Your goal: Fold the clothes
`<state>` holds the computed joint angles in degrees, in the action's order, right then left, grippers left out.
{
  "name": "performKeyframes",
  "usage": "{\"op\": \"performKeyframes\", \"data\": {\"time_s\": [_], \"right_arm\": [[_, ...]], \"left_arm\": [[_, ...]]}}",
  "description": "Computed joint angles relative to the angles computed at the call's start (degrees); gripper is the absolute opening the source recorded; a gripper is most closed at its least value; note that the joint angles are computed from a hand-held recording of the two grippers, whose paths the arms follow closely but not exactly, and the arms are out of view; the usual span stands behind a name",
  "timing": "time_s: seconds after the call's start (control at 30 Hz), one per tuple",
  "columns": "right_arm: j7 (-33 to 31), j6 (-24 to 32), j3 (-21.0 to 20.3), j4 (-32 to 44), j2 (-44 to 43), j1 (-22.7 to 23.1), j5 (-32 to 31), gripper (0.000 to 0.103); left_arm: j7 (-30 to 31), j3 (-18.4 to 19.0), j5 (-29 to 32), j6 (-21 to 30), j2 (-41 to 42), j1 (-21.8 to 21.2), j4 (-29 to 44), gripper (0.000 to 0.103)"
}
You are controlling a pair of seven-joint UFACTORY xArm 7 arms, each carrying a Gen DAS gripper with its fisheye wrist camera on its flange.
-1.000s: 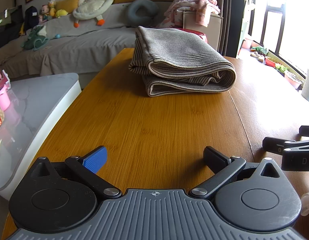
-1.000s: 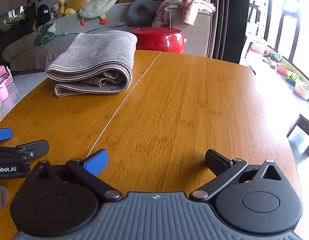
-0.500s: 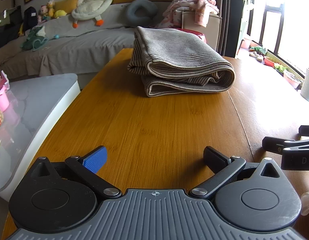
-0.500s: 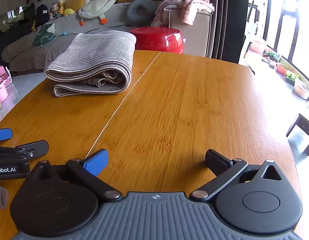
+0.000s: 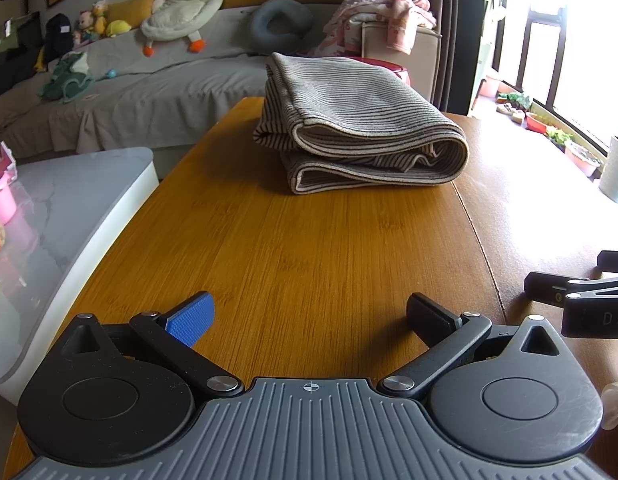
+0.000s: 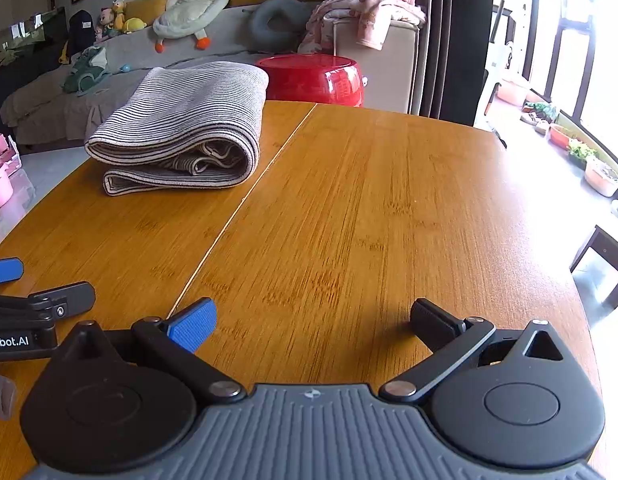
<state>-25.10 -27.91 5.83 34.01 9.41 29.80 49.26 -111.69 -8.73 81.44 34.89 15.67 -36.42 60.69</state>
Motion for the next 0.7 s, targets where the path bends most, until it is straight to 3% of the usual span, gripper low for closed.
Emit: {"op": "performKeyframes", "data": {"time_s": [0.7], "right_arm": [[-0.92,-0.52,-0.07,0.59,0.62,0.61,1.83,0.103]], "left_arm": [[0.02,0.45,0.96,-1.52,0.63,0.40,0.71,0.103]]}}
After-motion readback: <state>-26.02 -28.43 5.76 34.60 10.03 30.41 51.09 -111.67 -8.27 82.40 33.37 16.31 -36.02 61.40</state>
